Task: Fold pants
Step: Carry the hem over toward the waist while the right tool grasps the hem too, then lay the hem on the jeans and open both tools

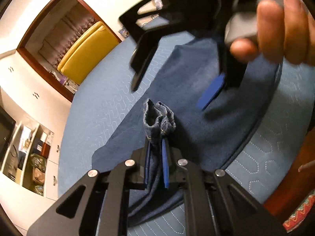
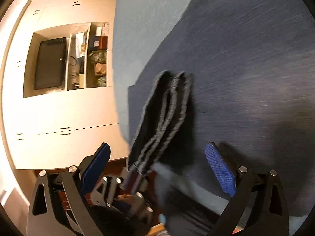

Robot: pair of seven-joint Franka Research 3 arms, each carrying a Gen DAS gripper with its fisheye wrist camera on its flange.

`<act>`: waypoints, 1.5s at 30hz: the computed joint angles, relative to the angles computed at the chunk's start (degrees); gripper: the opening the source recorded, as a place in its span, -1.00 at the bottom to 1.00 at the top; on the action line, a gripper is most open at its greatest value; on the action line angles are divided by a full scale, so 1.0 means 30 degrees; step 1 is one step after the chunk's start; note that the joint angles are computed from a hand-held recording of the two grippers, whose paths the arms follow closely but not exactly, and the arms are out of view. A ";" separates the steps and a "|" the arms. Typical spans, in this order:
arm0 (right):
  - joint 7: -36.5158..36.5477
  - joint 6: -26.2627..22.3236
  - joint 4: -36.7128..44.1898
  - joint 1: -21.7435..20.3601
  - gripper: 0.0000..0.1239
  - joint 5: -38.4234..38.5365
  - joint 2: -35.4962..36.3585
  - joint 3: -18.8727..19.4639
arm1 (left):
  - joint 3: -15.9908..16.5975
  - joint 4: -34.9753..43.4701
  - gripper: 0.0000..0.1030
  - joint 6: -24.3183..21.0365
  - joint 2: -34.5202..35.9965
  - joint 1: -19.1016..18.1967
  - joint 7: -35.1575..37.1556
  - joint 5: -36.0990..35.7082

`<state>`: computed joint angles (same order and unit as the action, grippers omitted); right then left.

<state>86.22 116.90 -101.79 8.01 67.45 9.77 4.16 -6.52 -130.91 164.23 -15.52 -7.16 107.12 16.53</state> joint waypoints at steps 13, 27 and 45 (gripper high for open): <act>0.0984 0.1156 0.5249 0.0690 -0.29 -0.1969 0.4099 0.0936 | -0.1605 -0.1927 -0.81 0.1283 -0.1795 0.1435 -0.1452 0.2436; -0.1561 0.2704 0.1597 -0.0381 -0.82 -0.6200 0.1101 -0.0082 | -0.7641 0.1399 -0.81 0.0842 0.2039 0.4441 -1.2383 1.4205; -0.1011 0.6450 -0.1043 0.0305 -0.33 -0.8628 -0.0445 -0.0722 | -0.3855 0.1095 0.06 0.1450 0.2480 0.0895 -1.4644 1.6495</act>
